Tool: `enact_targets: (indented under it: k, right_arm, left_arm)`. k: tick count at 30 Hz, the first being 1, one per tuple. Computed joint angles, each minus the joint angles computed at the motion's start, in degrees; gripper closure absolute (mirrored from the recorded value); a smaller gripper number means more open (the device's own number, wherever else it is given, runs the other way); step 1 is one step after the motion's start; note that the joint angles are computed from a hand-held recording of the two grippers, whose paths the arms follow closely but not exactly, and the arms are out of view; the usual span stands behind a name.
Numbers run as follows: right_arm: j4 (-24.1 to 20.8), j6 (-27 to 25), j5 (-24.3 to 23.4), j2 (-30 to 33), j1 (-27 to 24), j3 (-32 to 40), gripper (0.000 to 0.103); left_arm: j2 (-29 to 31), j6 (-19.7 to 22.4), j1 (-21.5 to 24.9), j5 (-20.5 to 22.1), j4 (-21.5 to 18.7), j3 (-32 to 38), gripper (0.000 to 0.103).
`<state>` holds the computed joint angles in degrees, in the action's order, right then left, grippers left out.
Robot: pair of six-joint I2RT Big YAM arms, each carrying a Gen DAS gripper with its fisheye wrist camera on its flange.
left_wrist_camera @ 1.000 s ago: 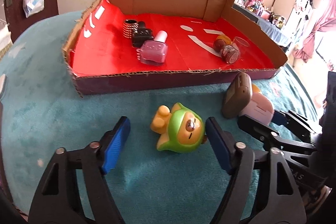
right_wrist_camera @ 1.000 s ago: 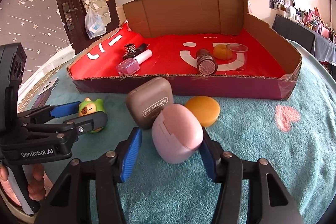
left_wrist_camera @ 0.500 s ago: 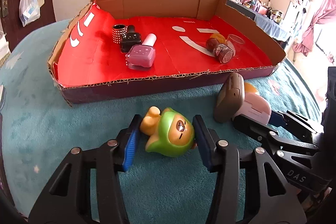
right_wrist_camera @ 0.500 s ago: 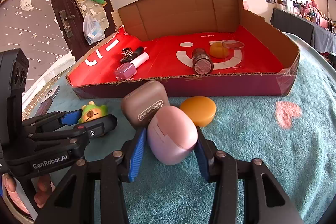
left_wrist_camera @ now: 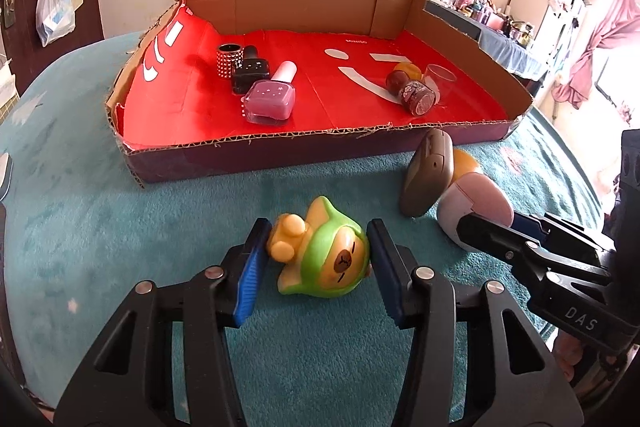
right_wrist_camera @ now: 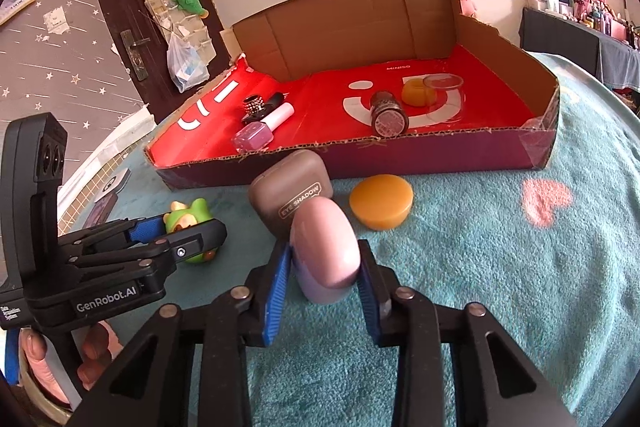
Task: Organize rigid objects
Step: 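Grasp the green toy with the left tool while the right tool grasps the pink egg case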
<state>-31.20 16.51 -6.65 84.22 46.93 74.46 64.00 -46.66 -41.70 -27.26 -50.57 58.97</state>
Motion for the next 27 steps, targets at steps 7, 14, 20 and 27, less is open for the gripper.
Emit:
enact_targets:
  k: [7,14,20,27]
  right_arm:
    - [-0.6,-2.3,2.2,-1.2,1.6,-0.6,0.071]
    - [-1.3,-3.6,4.0,-0.5,2.8,0.2,0.071]
    - [-1.2,-3.4,4.5,-0.1,3.0,0.5,0.071]
    - [-0.6,-3.1,3.4,-0.9,2.7,0.5,0.071]
  left_arm:
    - [0.3,-0.7,-1.1,-0.8,-1.0,0.5,0.056]
    - [0.1,-0.9,-1.3,-1.0,-0.8,0.2,0.056]
    - [-0.7,-1.3,-0.9,-0.2,0.1,-0.6,0.056]
    - [-1.4,-1.2,-1.2,-1.2,-0.3,-0.1,0.056]
